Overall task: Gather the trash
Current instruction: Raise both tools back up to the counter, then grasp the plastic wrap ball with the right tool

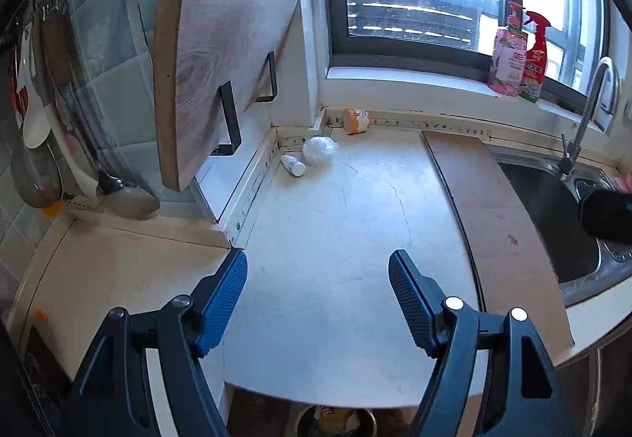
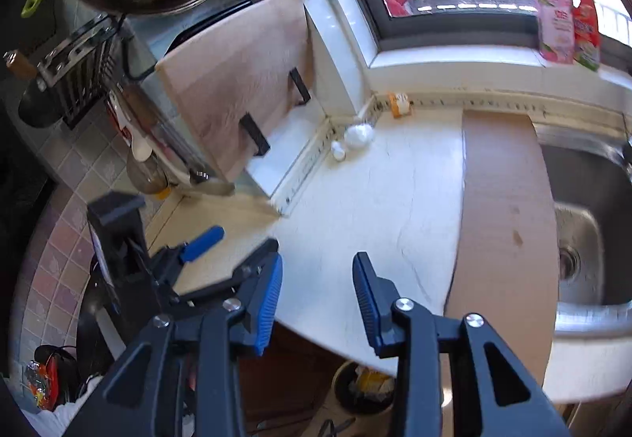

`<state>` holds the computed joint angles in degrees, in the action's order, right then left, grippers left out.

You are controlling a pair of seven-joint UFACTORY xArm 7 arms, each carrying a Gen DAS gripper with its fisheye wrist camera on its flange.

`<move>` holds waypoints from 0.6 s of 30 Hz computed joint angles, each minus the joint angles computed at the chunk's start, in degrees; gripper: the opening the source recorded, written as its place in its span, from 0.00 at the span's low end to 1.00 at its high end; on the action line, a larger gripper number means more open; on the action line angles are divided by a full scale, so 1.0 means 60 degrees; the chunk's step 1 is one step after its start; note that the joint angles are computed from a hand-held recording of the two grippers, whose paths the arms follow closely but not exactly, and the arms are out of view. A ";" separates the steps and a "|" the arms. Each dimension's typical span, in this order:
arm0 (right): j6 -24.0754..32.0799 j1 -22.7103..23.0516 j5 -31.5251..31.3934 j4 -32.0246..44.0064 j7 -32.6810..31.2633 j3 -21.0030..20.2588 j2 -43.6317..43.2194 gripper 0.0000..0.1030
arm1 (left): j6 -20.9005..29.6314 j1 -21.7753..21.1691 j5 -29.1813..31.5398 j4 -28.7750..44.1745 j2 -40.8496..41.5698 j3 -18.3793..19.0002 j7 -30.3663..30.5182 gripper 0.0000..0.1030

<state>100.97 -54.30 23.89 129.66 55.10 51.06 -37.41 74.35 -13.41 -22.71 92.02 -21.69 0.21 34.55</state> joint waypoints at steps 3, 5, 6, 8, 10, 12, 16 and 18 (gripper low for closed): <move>-0.0947 0.0283 -0.0231 -0.0982 -0.0884 -0.0212 0.0446 0.37 | -0.0516 0.0064 0.0597 0.0453 0.0883 -0.0678 -0.0926 0.70; -0.1537 0.0507 -0.0418 -0.1516 -0.1384 -0.0245 0.0904 0.39 | -0.0961 0.0006 0.1051 0.0644 0.1355 -0.1054 -0.1425 0.70; -0.1890 0.0617 -0.0506 -0.1818 -0.1655 -0.0279 0.1144 0.40 | -0.1225 -0.0043 0.1360 0.0713 0.1559 -0.1239 -0.1652 0.70; -0.2557 0.0881 -0.0691 -0.2492 -0.2142 -0.0441 0.1516 0.47 | -0.1860 -0.0185 0.2091 0.0787 0.1973 -0.1606 -0.2216 0.70; -0.3291 0.1219 -0.0748 -0.3282 -0.2539 -0.0686 0.1875 0.47 | -0.2293 -0.0394 0.2701 0.1002 0.2505 -0.1858 -0.2746 0.70; -0.4002 0.1533 -0.0684 -0.4061 -0.2864 -0.0945 0.2299 0.47 | -0.2793 -0.0636 0.3440 0.1132 0.3016 -0.2039 -0.3321 0.70; -0.5169 0.1913 -0.0712 -0.5193 -0.3119 -0.1048 0.3353 0.47 | -0.3336 -0.1093 0.4480 0.1376 0.3822 -0.2044 -0.4200 0.70; -0.5673 0.2096 -0.0750 -0.5508 -0.3125 -0.1018 0.3998 0.47 | -0.3437 -0.1256 0.4765 0.1542 0.4195 -0.1949 -0.4534 0.70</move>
<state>66.93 -41.72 19.39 96.61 36.35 44.95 -13.42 53.73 -20.94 5.87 101.28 3.48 -11.48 7.35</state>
